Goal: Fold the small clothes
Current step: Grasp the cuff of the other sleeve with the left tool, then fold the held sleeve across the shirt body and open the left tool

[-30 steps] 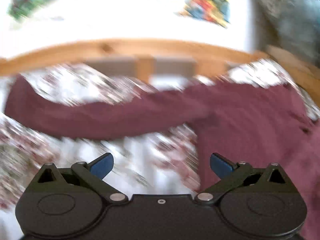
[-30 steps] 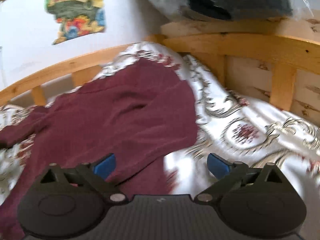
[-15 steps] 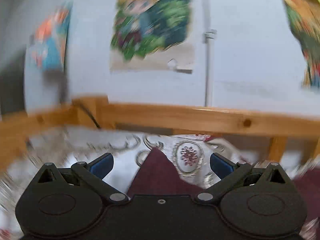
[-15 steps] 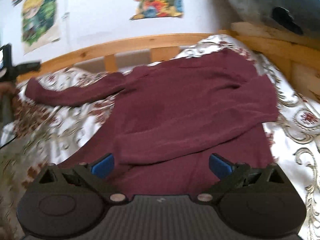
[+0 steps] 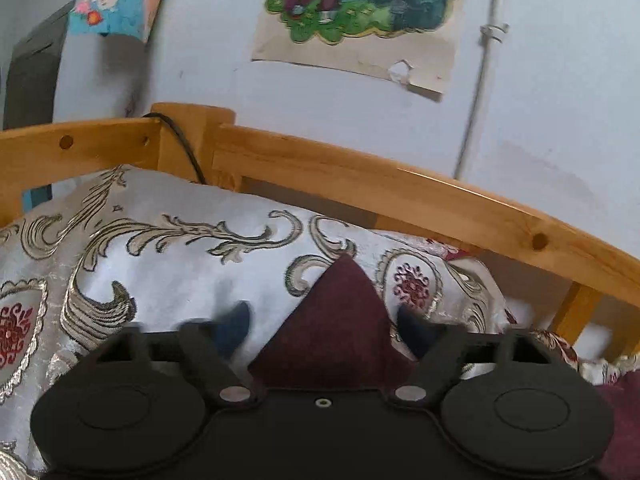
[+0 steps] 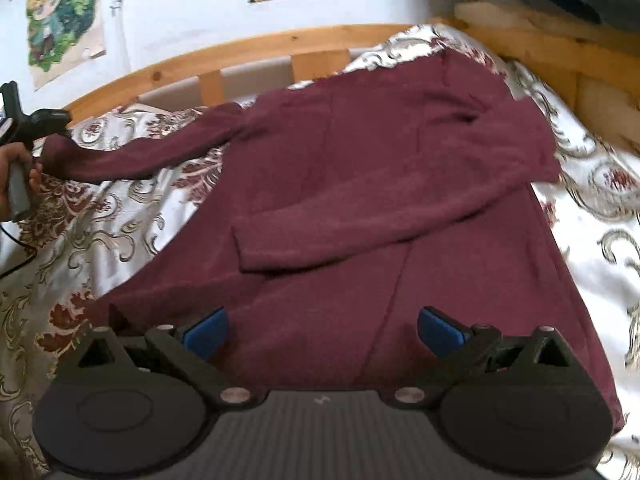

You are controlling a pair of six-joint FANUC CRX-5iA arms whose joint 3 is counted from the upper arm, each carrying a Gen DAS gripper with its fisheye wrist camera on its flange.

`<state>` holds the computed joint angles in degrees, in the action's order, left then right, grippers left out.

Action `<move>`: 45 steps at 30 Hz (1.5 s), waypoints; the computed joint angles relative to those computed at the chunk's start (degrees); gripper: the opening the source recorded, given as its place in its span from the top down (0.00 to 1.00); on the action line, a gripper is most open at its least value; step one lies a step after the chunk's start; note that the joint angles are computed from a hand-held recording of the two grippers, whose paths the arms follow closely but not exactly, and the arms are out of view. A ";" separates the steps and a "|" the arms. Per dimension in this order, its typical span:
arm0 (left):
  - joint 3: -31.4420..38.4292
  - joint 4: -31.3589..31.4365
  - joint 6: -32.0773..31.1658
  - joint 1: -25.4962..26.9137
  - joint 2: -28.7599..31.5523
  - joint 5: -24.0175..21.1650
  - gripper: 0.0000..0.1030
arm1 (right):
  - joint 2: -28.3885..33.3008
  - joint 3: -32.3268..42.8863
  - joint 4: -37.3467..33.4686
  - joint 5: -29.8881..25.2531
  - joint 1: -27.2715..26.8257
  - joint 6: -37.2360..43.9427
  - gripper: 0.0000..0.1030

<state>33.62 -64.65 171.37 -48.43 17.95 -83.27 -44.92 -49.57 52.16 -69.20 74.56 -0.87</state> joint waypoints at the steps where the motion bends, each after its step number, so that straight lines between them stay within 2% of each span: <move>1: 0.11 1.06 -0.84 0.31 -0.07 0.56 0.63 | -0.34 -0.17 -0.16 -0.18 0.02 -0.30 0.00; 3: 1.00 1.50 -1.61 0.27 0.40 -0.04 0.86 | -0.42 -0.30 -0.01 -0.45 -0.20 -0.95 0.00; 4: 1.23 0.96 -1.57 -0.11 0.55 -0.36 0.89 | -0.49 -0.41 0.21 -0.76 -0.16 -1.23 0.00; 9: 4.27 -4.13 -4.78 -3.76 2.02 -1.95 0.94 | -0.95 -0.61 1.59 -2.72 0.45 -2.90 0.00; 13: 5.30 -11.65 -6.36 -9.31 2.38 1.98 0.94 | -2.09 -1.04 3.84 -5.71 2.09 -4.55 0.00; 15: 4.15 -15.70 -6.68 -12.46 1.88 6.41 0.94 | -3.07 -1.38 4.62 -7.88 3.66 -5.36 0.00; 19: -2.64 -18.42 -4.28 -16.43 -1.70 25.07 0.94 | -4.29 -1.71 5.22 -11.82 6.46 -6.86 0.00; 21: -3.97 -17.44 -6.26 -17.58 -1.92 32.48 0.94 | -4.86 -1.81 5.13 -13.44 7.22 -7.45 0.00; 23: -4.98 -10.55 -10.61 -16.60 -2.21 41.36 0.94 | -5.70 -2.07 4.72 -15.75 8.36 -8.75 0.00; 25: -5.96 -0.40 -16.68 -14.43 -2.05 48.51 0.94 | -6.65 -2.25 3.88 -18.55 9.68 -10.54 0.00; 29: -9.12 18.84 -29.15 -10.49 -1.24 56.71 0.94 | -8.60 -2.64 2.42 -24.16 12.61 -14.20 0.00; 31: -10.15 24.69 -34.63 -9.49 -0.73 57.86 0.94 | -9.64 -3.06 2.18 -26.75 14.65 -15.86 0.00; 33: -11.17 26.18 -36.00 -9.12 -0.93 58.59 0.94 | -10.58 -3.36 1.94 -28.98 16.50 -16.90 0.00; 35: -11.96 30.93 -39.57 -7.81 -0.68 60.46 0.93 | -11.05 -3.50 1.70 -30.41 17.91 -17.82 0.00; 39: -10.54 32.79 -42.26 -8.11 0.76 59.46 0.93 | -11.37 -3.68 1.84 -31.00 18.20 -18.35 0.00; 44: -13.56 45.04 -51.57 -6.34 0.60 60.39 0.90 | -11.12 -3.67 1.97 -31.96 18.34 -19.42 0.00; 45: -13.97 47.51 -53.74 -6.02 0.77 60.32 0.86 | -11.06 -3.69 1.99 -32.59 18.78 -19.97 0.00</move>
<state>19.65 -17.14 117.63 -54.45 18.72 -22.96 -55.98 -53.26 54.15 -101.79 93.34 -20.84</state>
